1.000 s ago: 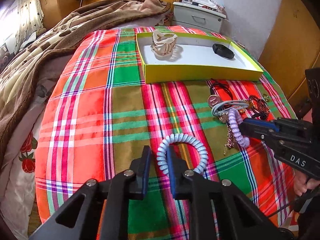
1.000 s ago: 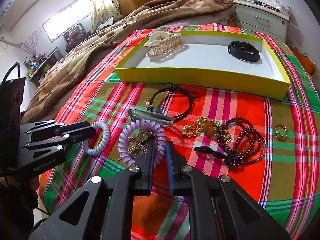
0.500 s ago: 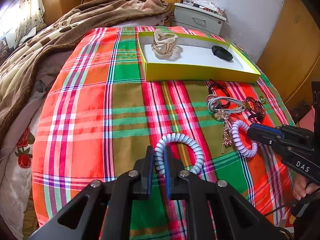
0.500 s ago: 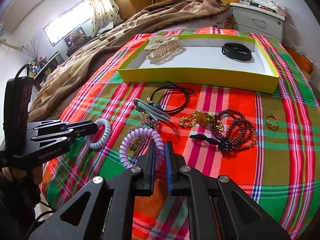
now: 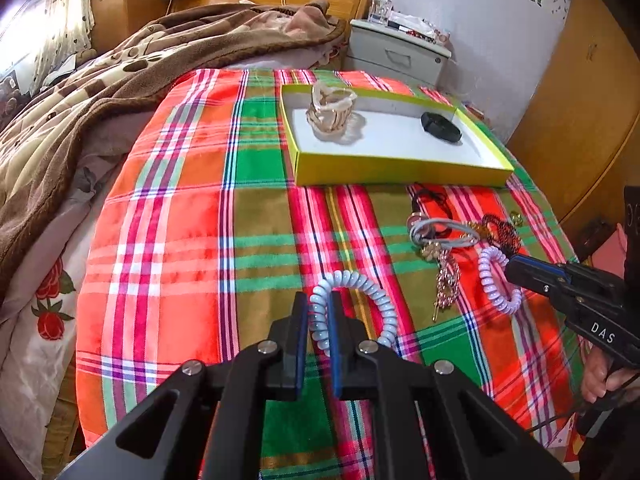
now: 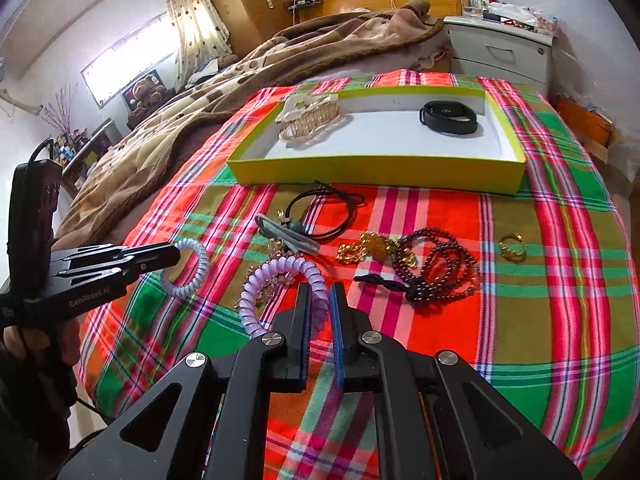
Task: Organize jewelry
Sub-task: 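Grasp the light blue coil with left tool while right tool grasps the lavender coil, then carry the light blue coil into the box while right tool carries the lavender coil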
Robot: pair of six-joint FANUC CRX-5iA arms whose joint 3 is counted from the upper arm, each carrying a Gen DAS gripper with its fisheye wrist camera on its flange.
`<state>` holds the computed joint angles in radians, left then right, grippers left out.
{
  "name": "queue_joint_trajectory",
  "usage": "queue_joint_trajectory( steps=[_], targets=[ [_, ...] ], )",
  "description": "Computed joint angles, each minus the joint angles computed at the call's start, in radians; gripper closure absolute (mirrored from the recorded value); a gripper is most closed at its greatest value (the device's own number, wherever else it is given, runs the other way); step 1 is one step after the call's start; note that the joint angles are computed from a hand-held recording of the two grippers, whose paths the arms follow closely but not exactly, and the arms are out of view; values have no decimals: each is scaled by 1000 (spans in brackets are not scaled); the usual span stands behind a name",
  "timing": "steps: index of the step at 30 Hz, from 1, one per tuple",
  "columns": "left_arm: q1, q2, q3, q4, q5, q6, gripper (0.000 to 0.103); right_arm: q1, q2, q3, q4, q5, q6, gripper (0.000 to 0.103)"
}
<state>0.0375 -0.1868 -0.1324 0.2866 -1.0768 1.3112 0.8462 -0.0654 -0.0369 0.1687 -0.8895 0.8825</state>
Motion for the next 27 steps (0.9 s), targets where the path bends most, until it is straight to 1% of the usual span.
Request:
queue_joint_trajectory(
  steps=[10, 14, 22, 27],
  targets=[
    [9, -8, 11, 34, 15, -19, 93, -13, -26, -19, 49, 13, -48, 94],
    [1, 1, 37, 45, 27, -28, 93, -23, -25, -12, 67, 15, -63, 94],
    [-24, 77, 133, 72, 49, -34, 93, -67, -1, 30, 105, 11, -69, 94],
    [-48, 153, 212, 94, 49, -36, 93, -105, 42, 86, 107, -4, -47, 94]
  ],
)
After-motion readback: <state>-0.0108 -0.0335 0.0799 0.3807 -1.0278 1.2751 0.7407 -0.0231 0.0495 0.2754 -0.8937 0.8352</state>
